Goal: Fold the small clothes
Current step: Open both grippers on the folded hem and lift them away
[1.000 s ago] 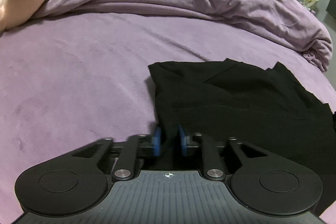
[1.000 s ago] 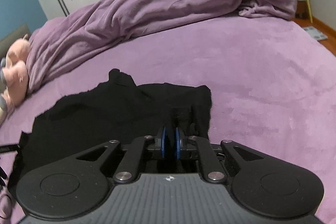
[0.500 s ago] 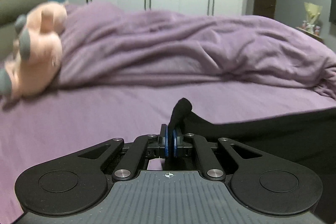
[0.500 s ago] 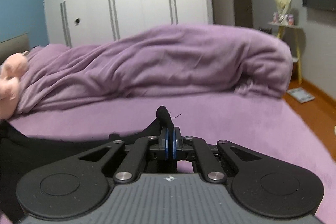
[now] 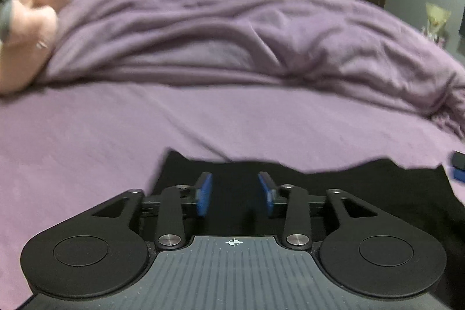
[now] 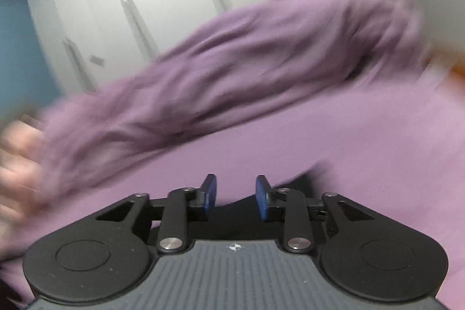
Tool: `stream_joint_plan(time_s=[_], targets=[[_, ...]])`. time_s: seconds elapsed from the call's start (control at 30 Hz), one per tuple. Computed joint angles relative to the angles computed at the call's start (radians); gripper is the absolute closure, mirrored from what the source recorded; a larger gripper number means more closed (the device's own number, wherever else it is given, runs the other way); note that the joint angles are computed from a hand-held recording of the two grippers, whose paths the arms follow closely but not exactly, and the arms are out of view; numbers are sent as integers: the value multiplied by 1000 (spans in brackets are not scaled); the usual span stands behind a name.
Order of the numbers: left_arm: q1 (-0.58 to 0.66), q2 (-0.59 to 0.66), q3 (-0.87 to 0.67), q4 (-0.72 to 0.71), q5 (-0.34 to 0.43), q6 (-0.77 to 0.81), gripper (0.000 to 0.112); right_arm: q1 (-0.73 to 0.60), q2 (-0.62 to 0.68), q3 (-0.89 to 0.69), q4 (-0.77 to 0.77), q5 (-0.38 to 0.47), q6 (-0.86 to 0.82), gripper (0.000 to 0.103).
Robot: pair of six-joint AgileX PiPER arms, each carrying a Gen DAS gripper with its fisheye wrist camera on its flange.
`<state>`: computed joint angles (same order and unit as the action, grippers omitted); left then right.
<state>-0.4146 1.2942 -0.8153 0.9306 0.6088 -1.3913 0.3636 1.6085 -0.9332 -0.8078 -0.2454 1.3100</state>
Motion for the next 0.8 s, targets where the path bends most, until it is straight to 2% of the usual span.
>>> stream_joint_plan(time_s=[0.1, 0.17, 0.2, 0.27, 0.3, 0.33, 0.43, 0.53, 0.67, 0.8], targets=[[-58, 117, -47, 56, 41, -92, 66, 3, 136, -10, -144, -279, 278, 71], [-80, 180, -62, 92, 58, -133, 60, 29, 216, -50, -180, -347, 315, 71], [-78, 200, -59, 109, 53, -142, 58, 40, 253, -81, -226, -354, 349, 71], [-81, 216, -28, 181, 42, -218, 52, 53, 299, -113, -224, -300, 300, 71], [-75, 209, -14, 201, 30, -251, 51, 39, 313, -108, -200, -319, 281, 71], [-69, 203, -5, 207, 17, -267, 51, 4, 326, -98, -188, -374, 302, 71], [-58, 191, 5, 201, -1, -263, 50, -67, 296, -41, -103, -387, 186, 71], [-44, 182, 16, 206, -27, -270, 51, -154, 264, 5, -105, -412, 139, 72], [-29, 176, 23, 209, -51, -278, 50, -194, 204, 61, -18, -354, 22, 71], [-33, 179, 23, 215, -44, -282, 49, -224, 231, 103, 93, -431, -15, 71]])
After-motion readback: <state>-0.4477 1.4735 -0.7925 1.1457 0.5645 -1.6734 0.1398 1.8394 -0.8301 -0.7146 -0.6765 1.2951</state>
